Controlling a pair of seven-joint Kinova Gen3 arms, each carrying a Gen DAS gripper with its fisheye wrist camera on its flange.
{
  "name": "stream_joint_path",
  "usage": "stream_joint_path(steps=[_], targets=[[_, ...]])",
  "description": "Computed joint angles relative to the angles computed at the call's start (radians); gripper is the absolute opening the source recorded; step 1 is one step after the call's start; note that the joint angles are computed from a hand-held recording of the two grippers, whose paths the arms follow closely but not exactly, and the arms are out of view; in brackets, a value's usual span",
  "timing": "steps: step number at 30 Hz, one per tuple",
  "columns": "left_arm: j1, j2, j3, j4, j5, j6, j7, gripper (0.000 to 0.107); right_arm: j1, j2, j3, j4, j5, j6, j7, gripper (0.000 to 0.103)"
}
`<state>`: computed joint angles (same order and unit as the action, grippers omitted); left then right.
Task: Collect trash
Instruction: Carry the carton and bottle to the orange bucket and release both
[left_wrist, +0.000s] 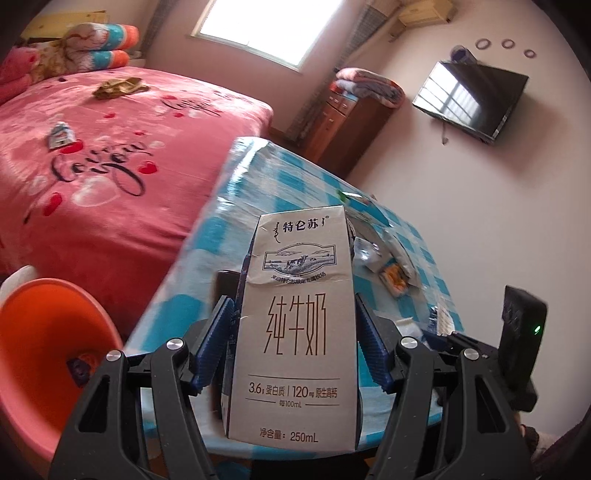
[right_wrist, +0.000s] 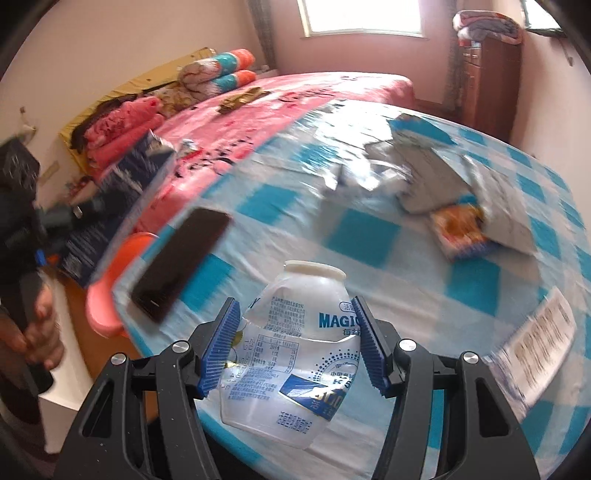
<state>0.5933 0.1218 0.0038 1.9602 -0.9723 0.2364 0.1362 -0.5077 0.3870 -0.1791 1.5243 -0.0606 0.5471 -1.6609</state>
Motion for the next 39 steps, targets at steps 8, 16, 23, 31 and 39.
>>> stream_joint_path(steps=[8, 16, 23, 31, 39], targets=[[-0.029, -0.088, 0.039, 0.105, -0.114, 0.153, 0.207, 0.066, -0.004, 0.105, -0.096, -0.251, -0.101, 0.131, 0.173, 0.062], [-0.128, -0.165, 0.126, 0.223, -0.126, 0.282, 0.347, 0.066, -0.116, 0.256, -0.108, -0.552, -0.157, 0.294, 0.293, 0.062], [-0.223, -0.186, 0.199, 0.296, -0.103, 0.315, 0.424, 0.066, -0.217, 0.393, -0.087, -0.805, -0.185, 0.423, 0.325, 0.063], [-0.268, -0.152, 0.228, 0.317, -0.029, 0.368, 0.455, 0.077, -0.288, 0.505, -0.059, -0.969, -0.203, 0.451, 0.33, 0.073], [-0.229, -0.122, 0.222, 0.302, 0.021, 0.489, 0.47, 0.086, -0.257, 0.435, -0.044, -0.797, -0.198, 0.318, 0.27, 0.09]])
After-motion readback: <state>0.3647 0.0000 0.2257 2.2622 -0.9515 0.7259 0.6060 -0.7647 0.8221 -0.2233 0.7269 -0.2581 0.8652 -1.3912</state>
